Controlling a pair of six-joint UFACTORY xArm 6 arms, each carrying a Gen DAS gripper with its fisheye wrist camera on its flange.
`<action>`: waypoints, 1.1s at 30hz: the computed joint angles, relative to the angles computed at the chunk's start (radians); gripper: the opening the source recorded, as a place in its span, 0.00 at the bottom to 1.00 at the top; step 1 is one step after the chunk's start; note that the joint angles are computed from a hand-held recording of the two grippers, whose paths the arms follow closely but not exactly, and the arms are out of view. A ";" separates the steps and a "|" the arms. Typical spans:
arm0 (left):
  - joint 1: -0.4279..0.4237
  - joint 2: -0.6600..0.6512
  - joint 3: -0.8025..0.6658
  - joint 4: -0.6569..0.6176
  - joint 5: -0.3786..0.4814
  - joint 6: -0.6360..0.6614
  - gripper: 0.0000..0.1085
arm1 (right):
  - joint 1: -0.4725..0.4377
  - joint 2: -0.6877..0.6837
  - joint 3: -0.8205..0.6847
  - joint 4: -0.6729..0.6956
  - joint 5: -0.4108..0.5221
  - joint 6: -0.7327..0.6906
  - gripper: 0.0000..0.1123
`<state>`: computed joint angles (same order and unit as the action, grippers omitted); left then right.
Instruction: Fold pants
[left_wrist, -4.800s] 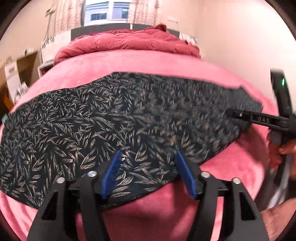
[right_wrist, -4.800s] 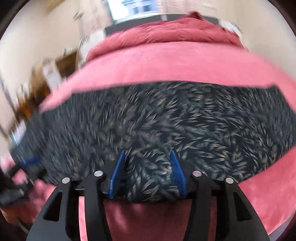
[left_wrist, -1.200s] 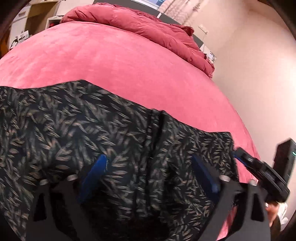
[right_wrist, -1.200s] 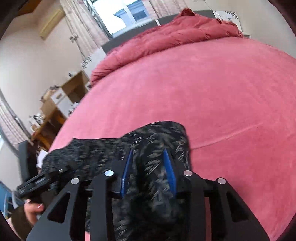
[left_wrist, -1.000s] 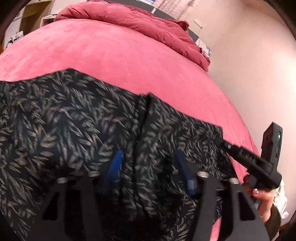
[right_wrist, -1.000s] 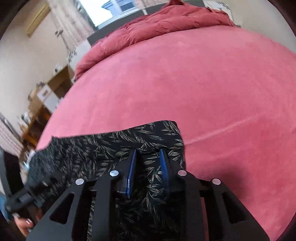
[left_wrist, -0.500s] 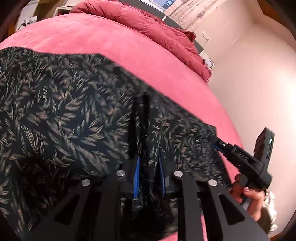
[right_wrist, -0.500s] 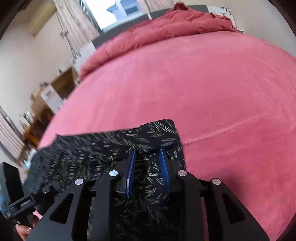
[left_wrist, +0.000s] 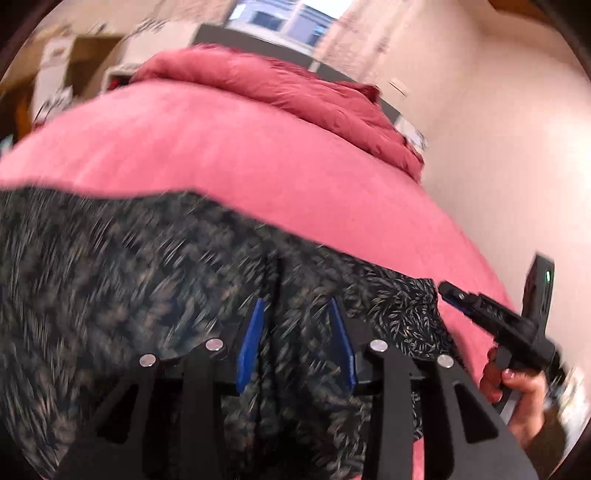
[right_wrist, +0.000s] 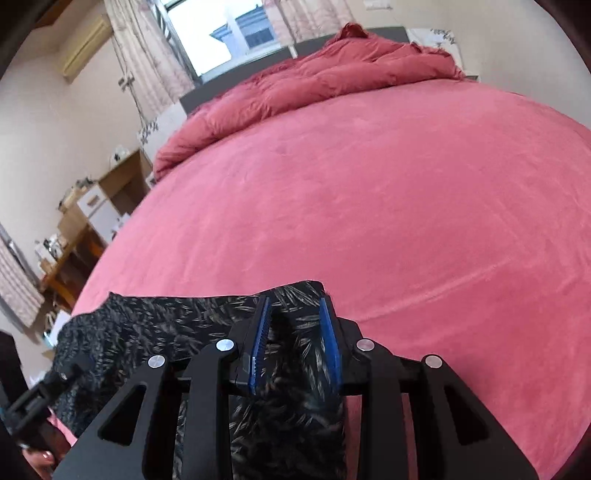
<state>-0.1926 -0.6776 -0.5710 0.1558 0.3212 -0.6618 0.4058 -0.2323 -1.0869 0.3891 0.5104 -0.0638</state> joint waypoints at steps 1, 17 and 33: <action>-0.005 0.035 -0.037 0.023 0.027 0.013 0.33 | 0.000 0.022 -0.024 -0.017 0.021 -0.010 0.24; 0.040 0.044 0.025 0.068 -0.010 -0.013 0.67 | -0.030 0.009 0.017 0.011 -0.071 0.095 0.35; 0.009 -0.483 0.304 0.019 0.206 -0.050 0.76 | 0.104 -0.223 0.257 -0.281 -0.185 0.248 0.50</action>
